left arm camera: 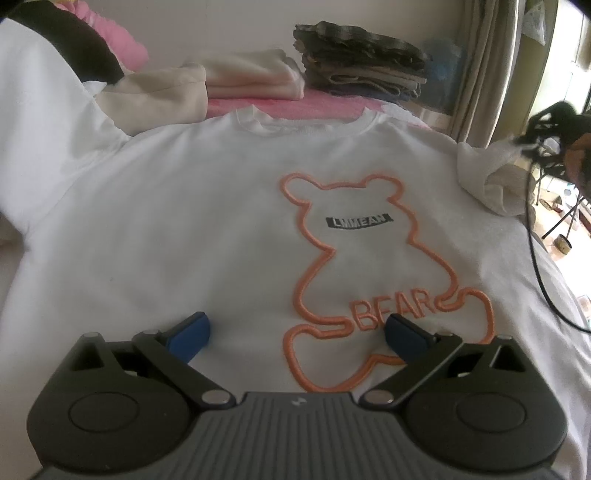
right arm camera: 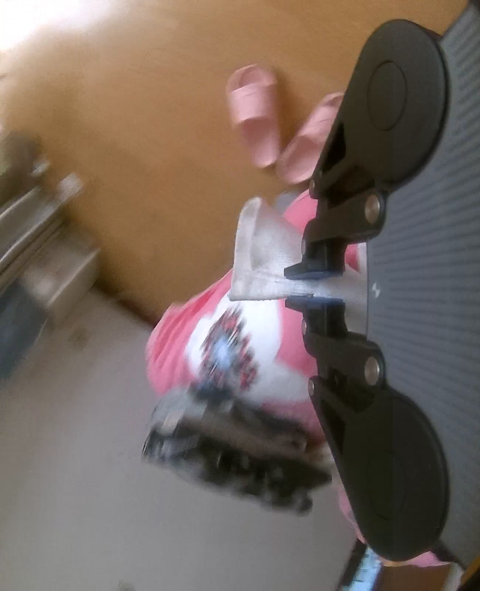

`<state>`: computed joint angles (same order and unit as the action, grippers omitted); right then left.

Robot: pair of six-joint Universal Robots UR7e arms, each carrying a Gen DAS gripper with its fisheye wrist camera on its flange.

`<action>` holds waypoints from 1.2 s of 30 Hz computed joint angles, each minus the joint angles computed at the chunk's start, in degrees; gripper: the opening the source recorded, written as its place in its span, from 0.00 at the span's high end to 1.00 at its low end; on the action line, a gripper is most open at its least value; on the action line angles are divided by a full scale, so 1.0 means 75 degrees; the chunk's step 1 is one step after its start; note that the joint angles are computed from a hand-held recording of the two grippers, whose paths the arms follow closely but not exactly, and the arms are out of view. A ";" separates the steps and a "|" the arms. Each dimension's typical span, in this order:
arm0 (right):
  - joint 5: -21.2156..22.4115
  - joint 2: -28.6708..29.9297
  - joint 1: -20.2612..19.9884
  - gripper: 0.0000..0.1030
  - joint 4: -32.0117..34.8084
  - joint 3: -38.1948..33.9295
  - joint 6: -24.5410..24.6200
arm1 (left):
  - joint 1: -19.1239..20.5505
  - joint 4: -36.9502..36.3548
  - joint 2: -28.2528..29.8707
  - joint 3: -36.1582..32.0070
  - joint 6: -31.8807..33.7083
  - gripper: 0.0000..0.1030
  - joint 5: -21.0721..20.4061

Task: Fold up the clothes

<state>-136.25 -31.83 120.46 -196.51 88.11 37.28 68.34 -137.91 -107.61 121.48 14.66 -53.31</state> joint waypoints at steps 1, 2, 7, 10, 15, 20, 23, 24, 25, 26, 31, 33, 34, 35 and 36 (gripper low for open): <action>0.0063 -0.0008 0.0110 0.92 -0.0292 -0.0036 -0.0545 | 0.0009 0.0013 -0.0009 -0.0015 -0.0040 0.02 -0.0035; 0.0146 -0.0019 0.0215 0.92 -0.0565 -0.0075 -0.1084 | 0.0017 0.0028 -0.0018 -0.0031 -0.0081 0.03 -0.0069; 0.1357 -0.0217 0.0861 0.92 -0.0061 -0.0438 -0.3538 | 0.0253 0.0376 -0.0088 -0.0407 -0.0722 0.09 -0.0640; 0.2285 -0.0107 0.1254 0.92 0.1129 -0.0923 -0.4987 | 0.0477 0.0373 -0.0200 -0.0603 -0.1103 0.11 -0.1132; 0.3706 0.0622 0.1537 0.92 0.3218 -0.2017 -0.6067 | 0.0592 0.0323 -0.0518 -0.0672 -0.1048 0.11 -0.1628; 0.3947 0.1529 0.1664 0.89 0.5080 -0.2948 -0.6107 | 0.0596 0.0642 -0.0800 -0.0726 -0.0913 0.11 -0.1941; 0.4397 0.1524 0.1629 0.88 0.5518 -0.2780 -0.5453 | 0.0680 0.0743 -0.0860 -0.0804 -0.0868 0.11 -0.2084; 0.4610 0.1407 0.1620 0.87 0.5453 -0.2516 -0.5216 | 0.0721 0.0741 -0.0864 -0.0836 -0.0847 0.11 -0.2145; 0.4838 0.1213 0.1611 0.85 0.5303 -0.2143 -0.4919 | 0.0760 0.0740 -0.0869 -0.0867 -0.0829 0.11 -0.2205; 0.5084 0.0983 0.1590 0.84 0.5203 -0.1761 -0.4473 | 0.0795 0.0730 -0.0886 -0.0887 -0.0814 0.11 -0.2243; 0.6806 -0.0289 0.1287 0.81 0.3740 0.0533 -0.1631 | 0.0985 0.0506 -0.0696 -0.1033 -0.0757 0.11 -0.2362; 0.7340 -0.0621 0.1316 0.77 0.2289 0.1502 -0.0387 | 0.1014 0.0412 -0.0532 -0.1109 -0.0783 0.11 -0.2236; 0.7547 -0.0749 0.1343 0.70 0.1533 0.1942 0.0271 | 0.1019 0.0390 -0.0426 -0.1161 -0.0827 0.11 -0.2140; 0.7479 -0.0846 0.1406 0.67 0.0878 0.2306 0.0837 | 0.1020 0.0381 -0.0323 -0.1208 -0.0872 0.12 -0.2044; 0.7185 -0.0926 0.1499 0.61 0.0341 0.2610 0.1304 | 0.1014 0.0366 -0.0217 -0.1249 -0.0898 0.14 -0.1938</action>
